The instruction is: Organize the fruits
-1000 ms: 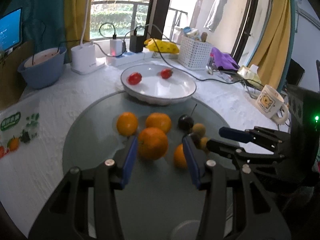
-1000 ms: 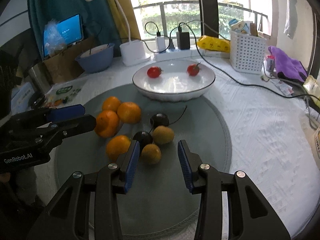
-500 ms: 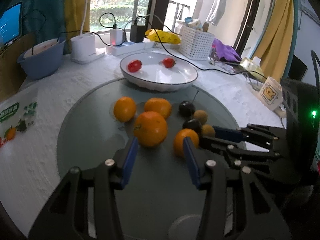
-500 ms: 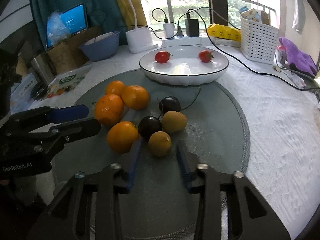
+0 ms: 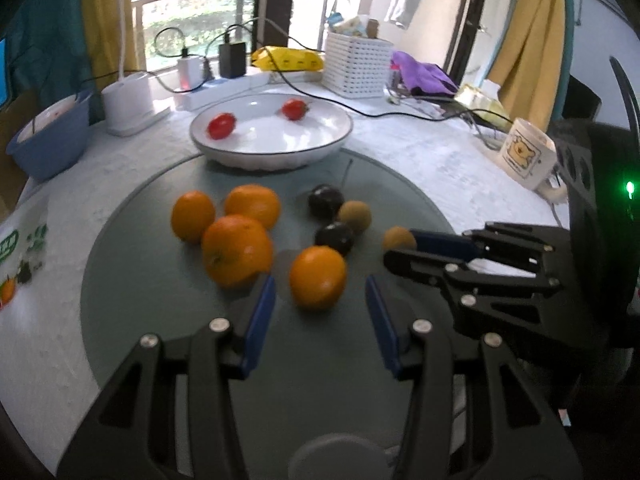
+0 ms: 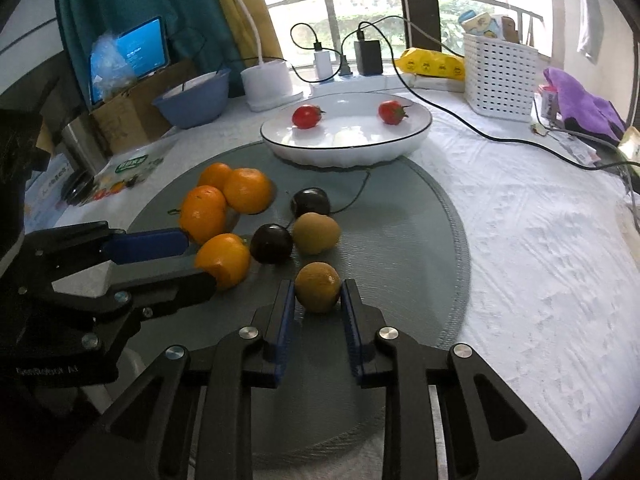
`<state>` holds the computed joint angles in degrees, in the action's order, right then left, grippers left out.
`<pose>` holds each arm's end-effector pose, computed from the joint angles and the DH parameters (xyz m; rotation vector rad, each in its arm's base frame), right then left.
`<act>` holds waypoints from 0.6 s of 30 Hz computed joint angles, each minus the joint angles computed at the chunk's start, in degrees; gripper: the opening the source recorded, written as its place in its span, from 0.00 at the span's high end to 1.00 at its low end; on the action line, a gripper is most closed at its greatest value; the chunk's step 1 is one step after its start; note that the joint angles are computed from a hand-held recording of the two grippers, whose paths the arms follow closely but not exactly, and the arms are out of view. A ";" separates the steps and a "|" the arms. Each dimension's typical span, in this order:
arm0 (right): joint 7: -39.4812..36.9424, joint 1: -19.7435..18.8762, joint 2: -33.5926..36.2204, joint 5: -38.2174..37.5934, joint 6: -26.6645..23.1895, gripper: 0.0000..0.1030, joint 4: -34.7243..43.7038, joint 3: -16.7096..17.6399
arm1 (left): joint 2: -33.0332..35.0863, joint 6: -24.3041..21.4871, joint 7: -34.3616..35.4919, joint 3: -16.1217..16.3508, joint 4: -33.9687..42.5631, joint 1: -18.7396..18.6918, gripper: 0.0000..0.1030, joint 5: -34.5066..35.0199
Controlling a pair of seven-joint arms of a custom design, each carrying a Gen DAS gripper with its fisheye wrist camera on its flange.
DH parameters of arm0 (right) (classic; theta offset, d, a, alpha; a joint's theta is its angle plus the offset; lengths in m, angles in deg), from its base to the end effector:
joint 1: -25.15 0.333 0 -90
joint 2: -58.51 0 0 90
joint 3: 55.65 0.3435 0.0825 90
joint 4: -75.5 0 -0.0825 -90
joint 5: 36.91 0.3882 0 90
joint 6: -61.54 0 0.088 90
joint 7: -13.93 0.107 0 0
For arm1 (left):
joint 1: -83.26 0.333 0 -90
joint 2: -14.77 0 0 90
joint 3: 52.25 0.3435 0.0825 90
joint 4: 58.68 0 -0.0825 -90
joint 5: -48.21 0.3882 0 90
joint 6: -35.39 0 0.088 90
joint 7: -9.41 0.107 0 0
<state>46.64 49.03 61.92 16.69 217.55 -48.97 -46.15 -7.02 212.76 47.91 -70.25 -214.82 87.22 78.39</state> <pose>0.5001 0.2926 0.4332 -2.2397 0.9075 -0.0692 0.3934 -0.1443 0.4315 -1.9130 1.7083 -0.7972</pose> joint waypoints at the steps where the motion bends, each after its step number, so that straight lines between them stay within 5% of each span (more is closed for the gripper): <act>1: -0.22 -0.08 -0.01 0.31 -0.05 0.75 0.01 -0.05 | 0.42 -0.49 0.12 -0.63 0.56 0.35 0.53 0.49; 7: -1.07 -0.52 -0.27 1.66 -0.12 0.75 -0.24 -0.37 | 2.10 -2.82 -2.11 -2.58 2.59 2.20 0.53 3.60; 18: -1.09 -0.65 -0.59 2.13 0.43 0.75 -0.53 -0.50 | 4.02 -4.80 -6.34 -1.09 4.40 1.76 0.58 11.19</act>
